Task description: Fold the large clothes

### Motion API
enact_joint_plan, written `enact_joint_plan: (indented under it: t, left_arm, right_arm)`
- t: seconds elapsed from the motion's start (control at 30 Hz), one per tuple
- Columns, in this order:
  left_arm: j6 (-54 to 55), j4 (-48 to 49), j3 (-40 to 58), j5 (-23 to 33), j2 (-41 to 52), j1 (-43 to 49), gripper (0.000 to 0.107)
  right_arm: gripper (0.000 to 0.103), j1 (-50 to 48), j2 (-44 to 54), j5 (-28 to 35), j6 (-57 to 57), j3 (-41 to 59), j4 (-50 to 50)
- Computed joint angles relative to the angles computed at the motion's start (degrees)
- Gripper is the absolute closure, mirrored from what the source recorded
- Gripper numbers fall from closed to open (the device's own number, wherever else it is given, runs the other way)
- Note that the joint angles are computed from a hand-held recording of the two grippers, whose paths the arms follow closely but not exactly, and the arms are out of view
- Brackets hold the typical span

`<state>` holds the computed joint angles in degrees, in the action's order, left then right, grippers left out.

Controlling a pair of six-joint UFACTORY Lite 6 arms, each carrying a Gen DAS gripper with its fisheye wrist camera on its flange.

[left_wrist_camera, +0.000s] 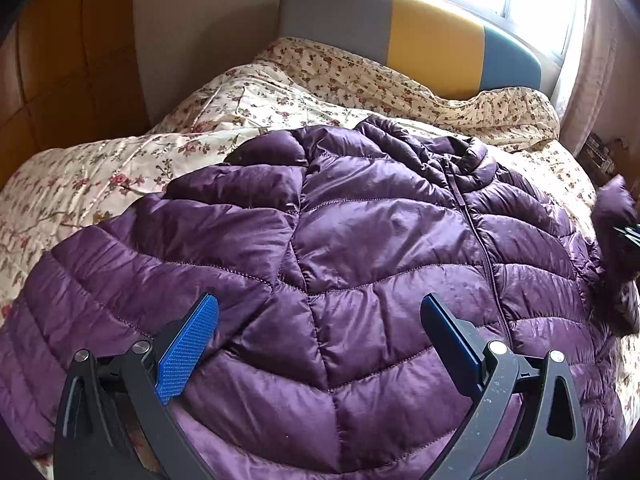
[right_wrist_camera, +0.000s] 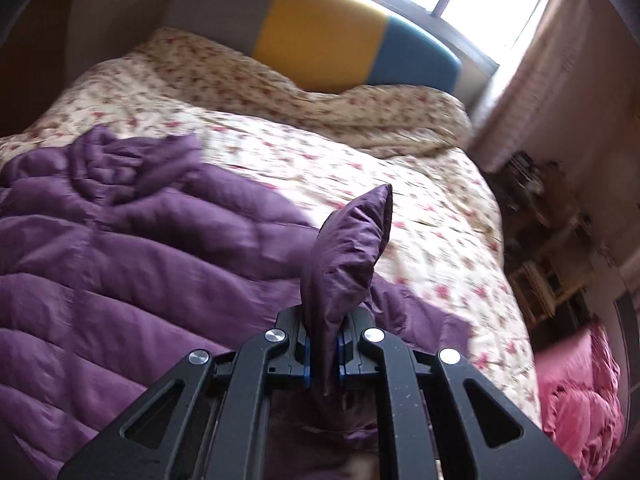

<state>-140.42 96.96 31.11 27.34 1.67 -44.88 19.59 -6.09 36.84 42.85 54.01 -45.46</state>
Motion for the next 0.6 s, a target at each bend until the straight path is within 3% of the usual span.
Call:
enact_joint_plan:
  t: [0.43, 0.5, 0.6]
  left_arm:
    - [-3.39, 4.03, -6.71, -3.36, -7.20, 1.92, 0.007]
    - [-3.37, 4.00, -7.69, -3.78, -8.70, 1.76, 0.007]
    - [-3.11, 3.20, -8.53, -4.06, -10.26, 1.55, 0.007]
  right_arm:
    - [0.094, 17.56, 11.73, -4.70, -0.49, 7.06, 9.34]
    - [0.090, 19.23, 12.75, -4.73, -1.06, 8.05, 10.03]
    - [0.063, 21.55, 12.66, -4.13, 0.18, 8.16, 9.02]
